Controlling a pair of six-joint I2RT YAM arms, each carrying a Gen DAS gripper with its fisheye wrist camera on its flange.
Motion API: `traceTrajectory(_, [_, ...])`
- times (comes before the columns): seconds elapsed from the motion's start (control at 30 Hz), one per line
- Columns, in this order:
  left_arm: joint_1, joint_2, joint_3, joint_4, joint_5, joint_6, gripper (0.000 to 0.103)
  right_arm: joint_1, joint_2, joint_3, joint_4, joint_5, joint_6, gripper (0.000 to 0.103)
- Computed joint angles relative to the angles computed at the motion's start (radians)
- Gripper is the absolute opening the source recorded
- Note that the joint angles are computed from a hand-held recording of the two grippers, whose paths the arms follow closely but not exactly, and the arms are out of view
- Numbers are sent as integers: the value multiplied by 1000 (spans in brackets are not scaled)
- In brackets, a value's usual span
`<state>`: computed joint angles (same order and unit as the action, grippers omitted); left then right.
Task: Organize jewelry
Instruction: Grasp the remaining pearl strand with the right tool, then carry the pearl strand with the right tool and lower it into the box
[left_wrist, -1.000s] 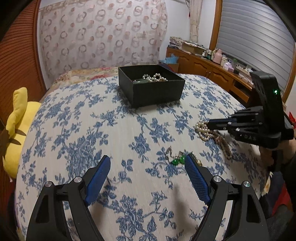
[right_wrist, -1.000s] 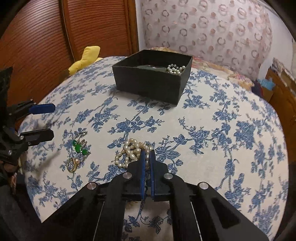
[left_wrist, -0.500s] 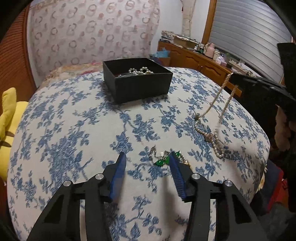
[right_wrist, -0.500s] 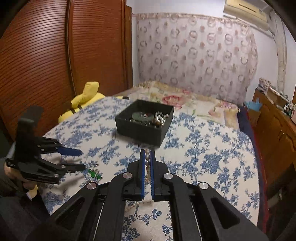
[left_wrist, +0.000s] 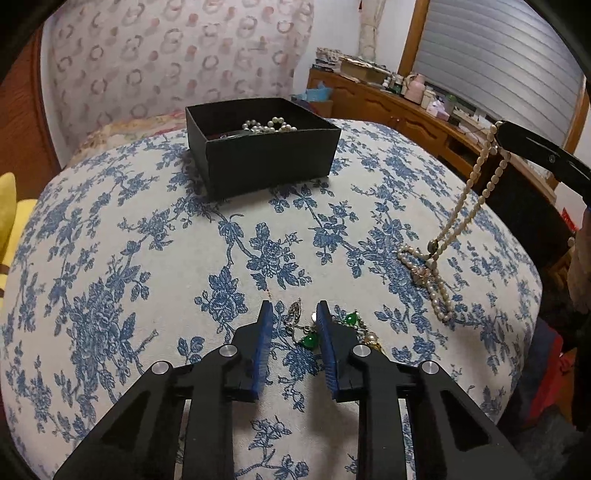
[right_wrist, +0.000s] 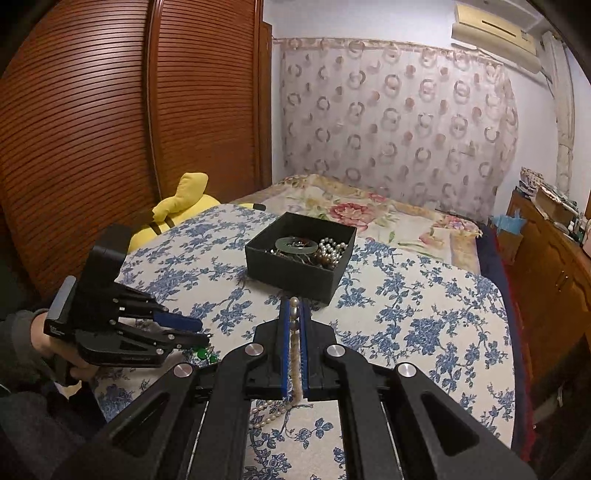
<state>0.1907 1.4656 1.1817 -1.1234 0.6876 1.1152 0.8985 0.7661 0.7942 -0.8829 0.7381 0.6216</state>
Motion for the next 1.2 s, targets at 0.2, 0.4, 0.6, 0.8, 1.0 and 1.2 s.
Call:
traceTrajectory(0.2, [-14, 18, 13, 41, -18, -20, 6, 11, 12, -22, 16, -9, 19, 6])
traceTrajectory(0.4, [-17, 11, 6, 57, -19, -19, 5, 24, 19, -29, 19, -3, 32, 6])
traceTrajectory(0.6, [10, 8, 17, 47, -17, 3, 1, 33, 12, -46, 20, -2, 50, 6])
traceTrajectory(0.8, [80, 46, 75, 0, 21, 35, 0, 24, 6, -66, 37, -13, 49, 6])
traceTrajectory(1.0, [138, 65, 178, -125, 128, 78, 0, 19, 18, -51, 53, -10, 29, 6])
traceTrajectory(1.2, [129, 53, 271, -191, 206, 61, 0, 8, 33, 12, 60, 17, -30, 6])
